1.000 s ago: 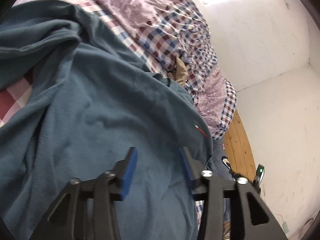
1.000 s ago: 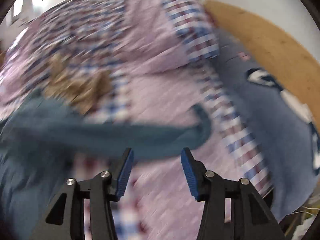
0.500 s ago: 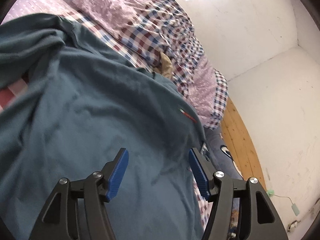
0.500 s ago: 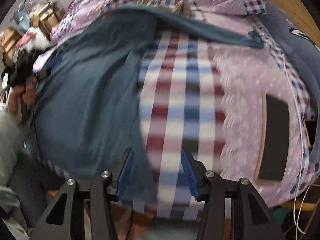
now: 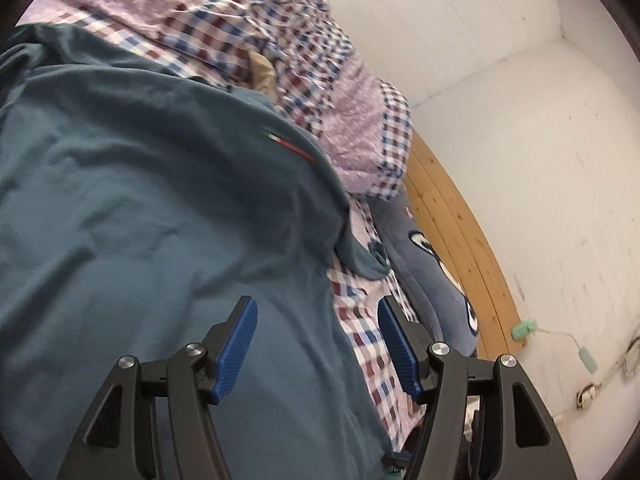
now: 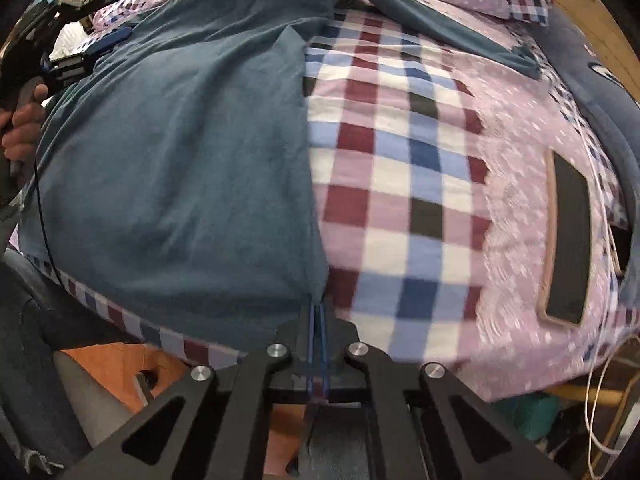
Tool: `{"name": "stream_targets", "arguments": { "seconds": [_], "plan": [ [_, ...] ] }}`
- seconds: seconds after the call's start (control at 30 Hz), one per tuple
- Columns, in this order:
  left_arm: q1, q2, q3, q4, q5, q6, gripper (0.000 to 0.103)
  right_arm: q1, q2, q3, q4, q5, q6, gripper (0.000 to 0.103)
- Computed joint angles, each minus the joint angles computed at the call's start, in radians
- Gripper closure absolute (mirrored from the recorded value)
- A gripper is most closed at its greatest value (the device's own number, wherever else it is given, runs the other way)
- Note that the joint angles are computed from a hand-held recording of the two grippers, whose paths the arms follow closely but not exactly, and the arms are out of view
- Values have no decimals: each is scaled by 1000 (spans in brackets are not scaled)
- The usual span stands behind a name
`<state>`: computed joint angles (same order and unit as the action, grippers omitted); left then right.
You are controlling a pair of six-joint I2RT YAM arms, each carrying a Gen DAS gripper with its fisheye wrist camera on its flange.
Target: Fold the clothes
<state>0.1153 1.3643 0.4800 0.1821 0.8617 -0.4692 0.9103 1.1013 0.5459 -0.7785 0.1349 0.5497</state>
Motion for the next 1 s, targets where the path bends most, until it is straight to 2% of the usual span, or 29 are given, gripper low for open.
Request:
{"name": "stream_targets", "arguments": {
  "seconds": [0.1, 0.27, 0.43, 0.53, 0.6, 0.63, 0.83, 0.9, 1.0],
  "plan": [
    [-47, -57, 15, -105, -19, 103, 36, 58, -85, -7, -100, -9, 96, 103],
    [-136, -132, 30, -245, -83, 225, 36, 192, -68, 6, -164, -71, 223, 103],
    [-166, -151, 19, -272, -124, 233, 36, 149, -100, 51, -255, -66, 202, 99],
    [-143, -146, 14, -263, -134, 222, 36, 8, -110, 68, -311, -48, 91, 96],
    [-128, -137, 12, -250, -136, 210, 36, -149, -123, 76, -310, -42, -34, 91],
    [-122, -129, 12, -239, -134, 200, 36, -178, -131, 84, -312, -36, -46, 91],
    [-99, -115, 6, -182, -127, 141, 36, -140, -90, 158, -231, 2, 35, 85],
    [-86, -111, 7, -170, -121, 122, 36, -90, -37, 186, -182, 16, 64, 72],
    [-49, -107, 8, -150, -96, 92, 36, -30, 51, 233, -111, 34, 95, 65]
  ]
}}
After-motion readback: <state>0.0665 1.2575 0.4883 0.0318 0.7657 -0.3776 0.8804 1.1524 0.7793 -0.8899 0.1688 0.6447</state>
